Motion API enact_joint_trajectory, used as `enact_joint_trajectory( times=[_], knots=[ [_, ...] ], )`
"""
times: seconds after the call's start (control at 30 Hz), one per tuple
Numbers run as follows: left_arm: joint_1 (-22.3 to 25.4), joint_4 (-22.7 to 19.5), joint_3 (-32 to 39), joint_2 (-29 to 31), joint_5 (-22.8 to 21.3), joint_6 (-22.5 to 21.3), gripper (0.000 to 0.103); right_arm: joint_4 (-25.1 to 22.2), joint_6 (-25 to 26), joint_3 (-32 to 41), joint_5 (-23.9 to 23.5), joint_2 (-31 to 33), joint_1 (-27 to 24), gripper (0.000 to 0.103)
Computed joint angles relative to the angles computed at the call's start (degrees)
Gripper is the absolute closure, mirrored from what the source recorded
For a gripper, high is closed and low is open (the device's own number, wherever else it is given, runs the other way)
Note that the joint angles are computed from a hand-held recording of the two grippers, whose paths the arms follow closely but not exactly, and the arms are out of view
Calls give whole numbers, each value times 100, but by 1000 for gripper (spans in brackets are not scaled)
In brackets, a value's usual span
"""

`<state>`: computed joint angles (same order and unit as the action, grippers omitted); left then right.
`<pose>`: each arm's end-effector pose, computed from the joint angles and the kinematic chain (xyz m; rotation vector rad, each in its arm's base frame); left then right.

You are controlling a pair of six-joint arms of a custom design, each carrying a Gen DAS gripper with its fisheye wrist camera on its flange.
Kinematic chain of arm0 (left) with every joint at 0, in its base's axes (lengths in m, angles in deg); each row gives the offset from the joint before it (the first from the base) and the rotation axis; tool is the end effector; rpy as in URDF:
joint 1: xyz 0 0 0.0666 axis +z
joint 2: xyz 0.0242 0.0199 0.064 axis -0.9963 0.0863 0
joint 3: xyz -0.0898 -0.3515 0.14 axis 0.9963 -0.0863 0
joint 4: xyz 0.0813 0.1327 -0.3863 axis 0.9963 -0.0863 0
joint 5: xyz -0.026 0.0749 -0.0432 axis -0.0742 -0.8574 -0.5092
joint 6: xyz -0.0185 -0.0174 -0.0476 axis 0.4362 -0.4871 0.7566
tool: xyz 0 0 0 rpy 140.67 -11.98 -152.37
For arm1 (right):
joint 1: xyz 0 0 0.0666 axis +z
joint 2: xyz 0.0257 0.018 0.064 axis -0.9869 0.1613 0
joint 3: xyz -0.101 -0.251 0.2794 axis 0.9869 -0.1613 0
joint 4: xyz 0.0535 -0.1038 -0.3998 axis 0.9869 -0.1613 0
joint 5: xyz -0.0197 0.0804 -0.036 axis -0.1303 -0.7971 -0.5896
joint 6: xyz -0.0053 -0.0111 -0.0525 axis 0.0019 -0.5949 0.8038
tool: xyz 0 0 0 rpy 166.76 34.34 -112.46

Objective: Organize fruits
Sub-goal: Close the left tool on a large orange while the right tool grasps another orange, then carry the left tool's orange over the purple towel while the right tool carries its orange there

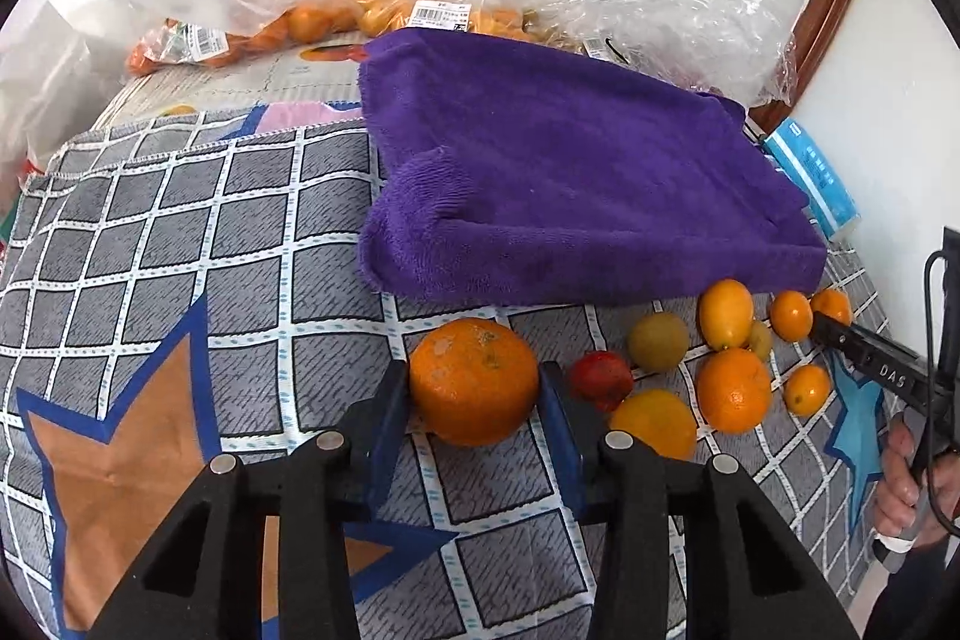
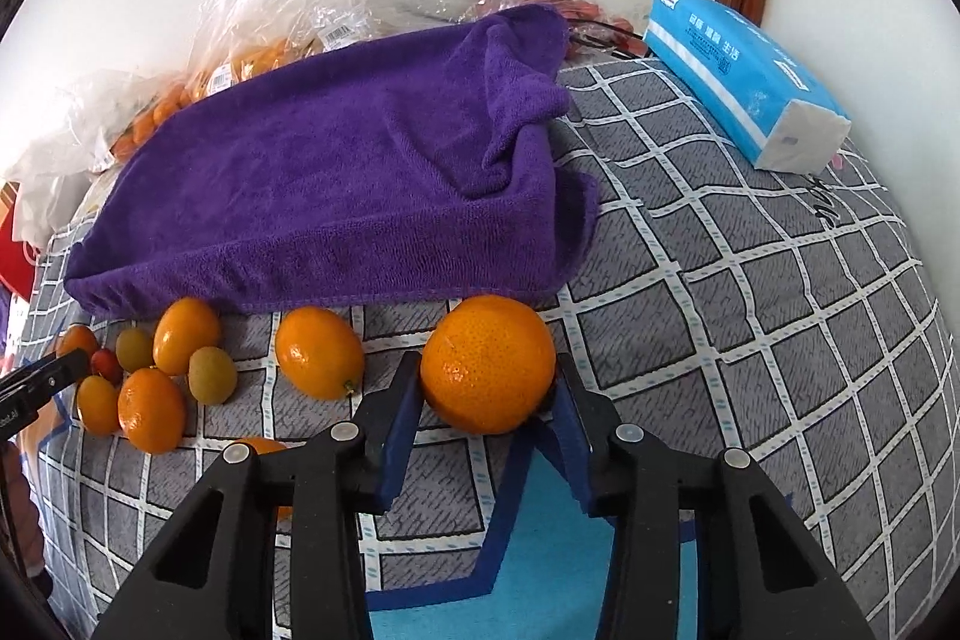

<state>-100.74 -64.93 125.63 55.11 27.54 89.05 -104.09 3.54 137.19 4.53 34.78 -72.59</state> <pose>0.3920 -0.1100 0.4181 -0.0882 2.5233 -0.2294 0.4325 0.0620 0.4145 -0.0245 2.5450 0.1302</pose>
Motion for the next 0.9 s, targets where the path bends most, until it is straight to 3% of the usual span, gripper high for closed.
enact_joint_trajectory(
  times=[0.23, 0.9],
  knots=[
    [41, 55, -51, -98, 129, 74, 63, 36, -31, 27, -62, -24, -13, 61],
    [-418, -506, 303, -755, -121, 527, 63, -235, -183, 162, 74, -977, 332, 61]
  ],
)
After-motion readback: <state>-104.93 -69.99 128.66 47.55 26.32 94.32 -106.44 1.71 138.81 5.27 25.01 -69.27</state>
